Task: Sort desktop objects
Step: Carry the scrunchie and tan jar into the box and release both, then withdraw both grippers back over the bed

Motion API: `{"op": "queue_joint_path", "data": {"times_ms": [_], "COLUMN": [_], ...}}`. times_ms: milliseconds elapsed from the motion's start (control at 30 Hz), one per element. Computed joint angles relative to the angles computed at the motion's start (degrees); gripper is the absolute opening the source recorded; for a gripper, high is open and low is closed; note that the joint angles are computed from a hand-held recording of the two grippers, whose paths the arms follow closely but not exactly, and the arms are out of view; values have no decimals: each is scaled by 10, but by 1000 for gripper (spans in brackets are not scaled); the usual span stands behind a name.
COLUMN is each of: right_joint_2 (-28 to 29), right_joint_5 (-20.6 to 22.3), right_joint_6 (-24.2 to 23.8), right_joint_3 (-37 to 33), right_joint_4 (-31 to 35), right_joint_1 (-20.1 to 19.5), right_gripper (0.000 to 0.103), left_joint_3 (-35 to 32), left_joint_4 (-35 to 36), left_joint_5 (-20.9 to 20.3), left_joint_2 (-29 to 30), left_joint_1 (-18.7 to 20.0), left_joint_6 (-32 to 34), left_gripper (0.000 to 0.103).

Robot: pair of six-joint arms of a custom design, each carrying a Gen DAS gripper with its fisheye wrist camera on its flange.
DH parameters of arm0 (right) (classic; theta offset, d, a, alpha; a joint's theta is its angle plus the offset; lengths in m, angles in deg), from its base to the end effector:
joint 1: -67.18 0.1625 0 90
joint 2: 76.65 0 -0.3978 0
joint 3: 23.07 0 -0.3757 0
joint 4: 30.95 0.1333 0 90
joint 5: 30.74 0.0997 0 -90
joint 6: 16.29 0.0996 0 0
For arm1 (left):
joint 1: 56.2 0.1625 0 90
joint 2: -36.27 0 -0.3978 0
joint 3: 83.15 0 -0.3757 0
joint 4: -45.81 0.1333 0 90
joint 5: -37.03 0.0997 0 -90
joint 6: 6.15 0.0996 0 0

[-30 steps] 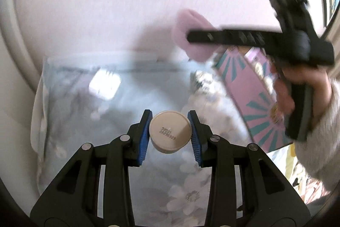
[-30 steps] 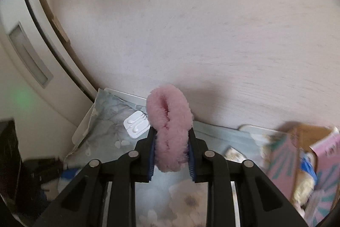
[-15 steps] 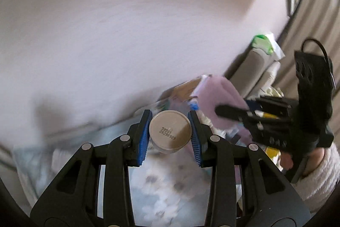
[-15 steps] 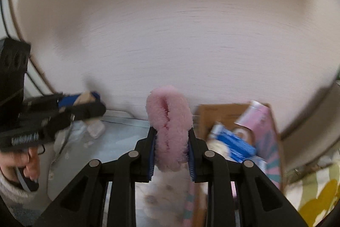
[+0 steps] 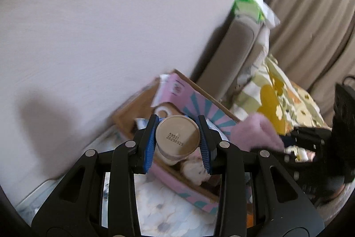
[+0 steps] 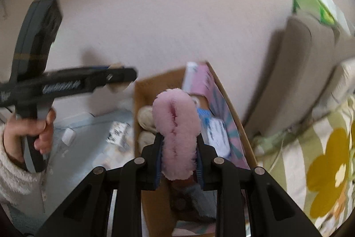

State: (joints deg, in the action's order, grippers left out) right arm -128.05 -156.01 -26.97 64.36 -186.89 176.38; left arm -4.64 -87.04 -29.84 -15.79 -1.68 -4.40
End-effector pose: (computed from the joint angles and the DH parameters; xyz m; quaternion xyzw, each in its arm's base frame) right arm 0.2949 -0.6163 0.2316 0.1618 -0.9098 0.2670 0.2736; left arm -0.2673 -0.6721 0.2492 0.2824 0.9281 -0.1913 0.1494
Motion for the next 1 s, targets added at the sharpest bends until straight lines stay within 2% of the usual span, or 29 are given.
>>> {"op": "queue_joint_path", "data": {"times_ms": [100,267,467,533,567,600,633,667,700,767,1000], "right_joint_2": [-1,5,21,23,25,26,25,24,23,21,12], "right_joint_5": [6,-10,-16,-11,-16,-19,-18,-17,-19,-23,-57], "right_joint_6": [19,14,16,18,16,14,12,9,5,-2,-11], "right_joint_3": [10,2,-8,-14,-15,-13,-10,-6,0,11,28], "right_joint_4": [-5,7,18,40,42,37,33,26,14,-4,-28], "right_joint_1": [-13,-13,-13,-15,-14,-12,-12,-12,-12,-10,1], "right_gripper": [23,23,24,31,45,54,73,82,82,82,82], "left_joint_3": [-30,-84,-105,-114,-118,-124,-127,-124,-116,-95,-81], "left_joint_4": [20,49,72,89,98,112,123,122,112,82,83], "left_joint_5": [-6,-6,-5,10,18,27,38,46,52,55,49], "left_joint_2": [35,92,114,120,121,124,125,124,120,109,90], "left_joint_1": [5,10,17,14,13,12,10,8,6,4,-2], "left_joint_6": [5,15,4,3,0,-7,-11,-8,-2,11,-4], "left_gripper": [31,31,31,32,33,35,49,91,101,103,103]}}
